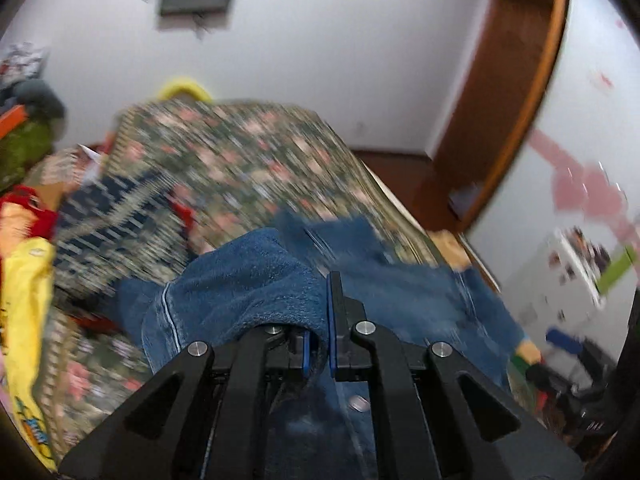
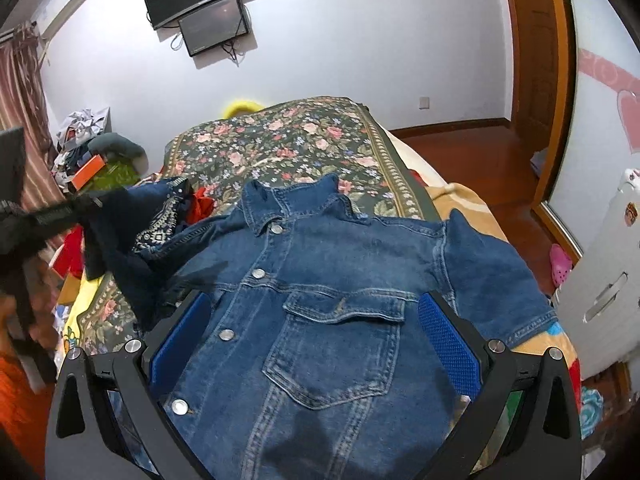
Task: Fold large clothes
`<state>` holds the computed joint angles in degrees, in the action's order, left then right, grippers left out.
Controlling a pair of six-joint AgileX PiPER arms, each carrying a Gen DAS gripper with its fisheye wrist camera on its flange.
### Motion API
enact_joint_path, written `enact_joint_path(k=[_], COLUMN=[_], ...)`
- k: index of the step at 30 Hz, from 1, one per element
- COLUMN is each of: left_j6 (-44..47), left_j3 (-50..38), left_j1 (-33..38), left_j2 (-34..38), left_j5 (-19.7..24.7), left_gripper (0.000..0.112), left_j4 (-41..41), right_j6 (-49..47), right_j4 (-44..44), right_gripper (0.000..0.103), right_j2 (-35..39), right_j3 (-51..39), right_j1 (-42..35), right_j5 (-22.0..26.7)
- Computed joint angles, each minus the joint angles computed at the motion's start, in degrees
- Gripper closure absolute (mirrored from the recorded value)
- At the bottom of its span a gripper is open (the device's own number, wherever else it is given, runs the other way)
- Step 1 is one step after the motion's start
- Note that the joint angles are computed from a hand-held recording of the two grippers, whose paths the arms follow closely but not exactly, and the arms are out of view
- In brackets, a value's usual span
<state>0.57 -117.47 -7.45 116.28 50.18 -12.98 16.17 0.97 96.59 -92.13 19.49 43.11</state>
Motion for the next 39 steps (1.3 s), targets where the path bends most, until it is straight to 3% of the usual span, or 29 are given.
enact_joint_path(k=[7, 13, 15, 17, 19, 24, 33, 39], left_j6=[1.55, 2.39, 3.88, 4.66, 6.57, 6.24, -0.21, 0.27], left_j3=[-4.17, 2.69, 6.09, 9.40, 13.72, 23.54, 37.36, 45.67], left_j1=[-5.16, -8.98, -8.25, -7.26, -5.68, -1.30, 9.89, 15.56], left_j2=[9.15, 6.87, 4.66, 2.02, -1.39, -8.93, -15.42, -17.38], left_j5=[7.31, 4.59, 3.11, 1.50, -0.11, -5.43, -11.69, -14.68], left_gripper=[0.107, 0.095, 0.075, 0.067, 0.066, 0.046, 0.045, 0.045], left_j4=[-1.63, 2.47, 0.55, -0.39, -2.29, -1.74, 3.97, 2.83], right_j6=[-0.28, -0.05, 0.12, 0.32, 0.32, -1.37, -9.44, -17.73], right_j4=[1.34, 0.46, -0.25, -1.30, -2.46, -4.52, -5.23, -5.82], right_gripper=[0.000, 0.000, 0.000, 0.000, 0.000, 0.000, 0.000, 0.001], right_j2=[0.29, 1.12, 1.55, 2.35, 3.33, 6.65, 16.63, 27.96], right_j3=[1.43, 1.08, 0.47, -0.78, -2.24, -7.15, -22.26, -37.25], right_j1=[-1.59, -1.84, -1.56, -0.96, -0.06, 2.95, 9.66, 13.65], right_j5=[0.46, 1.46, 1.84, 2.58, 3.46, 5.34, 11.50, 22.62])
